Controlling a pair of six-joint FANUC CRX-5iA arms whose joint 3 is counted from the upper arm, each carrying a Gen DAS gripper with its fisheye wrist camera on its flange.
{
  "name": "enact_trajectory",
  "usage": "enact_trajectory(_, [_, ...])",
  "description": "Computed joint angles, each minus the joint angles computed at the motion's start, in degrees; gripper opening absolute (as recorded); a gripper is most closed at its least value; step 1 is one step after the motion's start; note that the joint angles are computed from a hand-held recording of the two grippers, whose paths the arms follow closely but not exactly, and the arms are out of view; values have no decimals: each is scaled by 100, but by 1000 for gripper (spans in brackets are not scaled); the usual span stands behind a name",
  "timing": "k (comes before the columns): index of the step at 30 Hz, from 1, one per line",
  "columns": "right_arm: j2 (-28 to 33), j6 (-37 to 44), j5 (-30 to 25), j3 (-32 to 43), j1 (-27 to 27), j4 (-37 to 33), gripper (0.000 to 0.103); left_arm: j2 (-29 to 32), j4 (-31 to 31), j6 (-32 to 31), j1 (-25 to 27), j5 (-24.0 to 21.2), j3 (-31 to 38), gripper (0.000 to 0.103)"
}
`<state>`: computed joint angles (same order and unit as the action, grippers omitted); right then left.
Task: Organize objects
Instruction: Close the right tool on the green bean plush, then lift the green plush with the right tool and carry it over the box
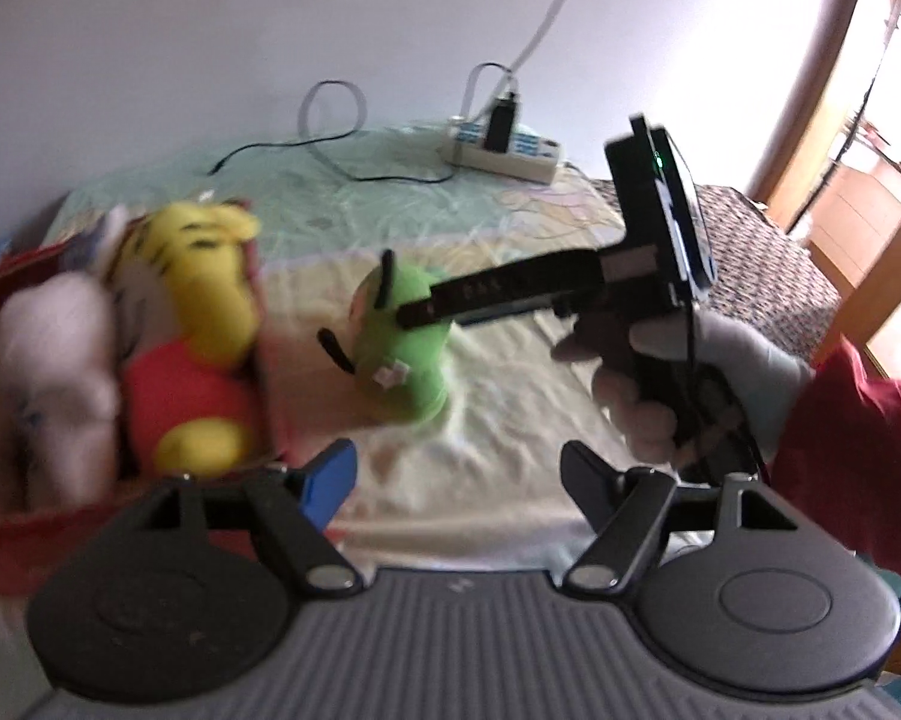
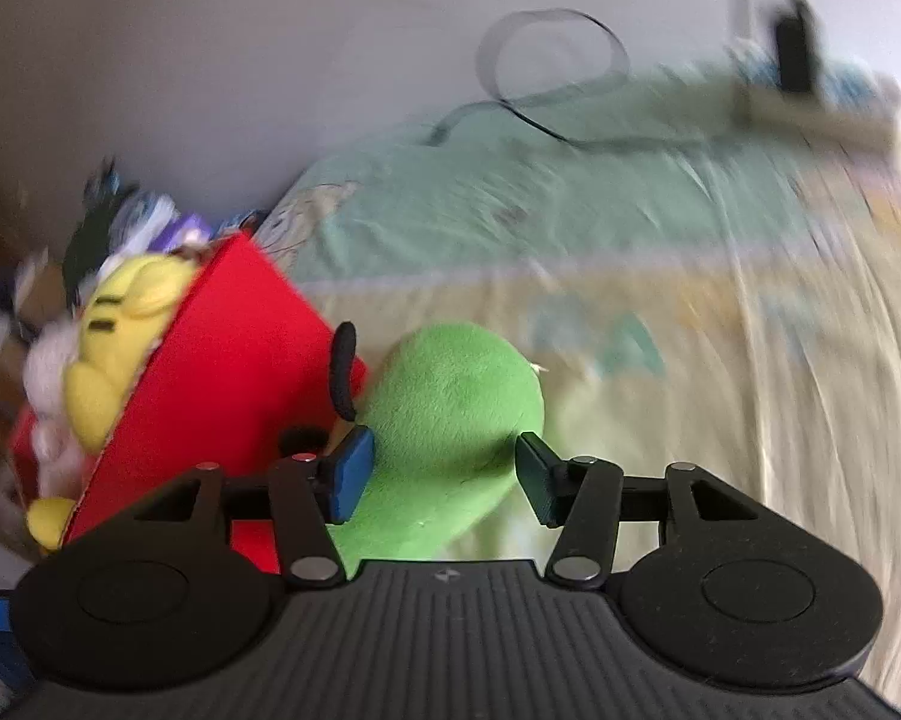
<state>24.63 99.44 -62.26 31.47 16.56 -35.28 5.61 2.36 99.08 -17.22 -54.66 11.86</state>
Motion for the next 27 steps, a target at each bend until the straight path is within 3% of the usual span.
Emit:
enact_trajectory(6, [-210, 12, 51, -343, -178, 68, 58, 539, 159, -446, -22, 54, 499, 77])
enact_trajectory(10, [-222, -31, 6, -424, -317, 72, 56, 968, 117, -419, -3, 55, 877, 78])
enact_trajectory(15, [-135, -101, -176, -333, -555, -255, 54, 1723, -250, 9, -51, -469, 1722, 66])
enact_trajectory(20, [-58, -74, -480, -194, -1028, -1313, 54, 2143, -87, 158, 23, -820, 2063, 53])
enact_trajectory(27, [379, -343, -1092, 312, -992, -1761, 56, 2263, -307, 195, -104, -817, 2240, 53])
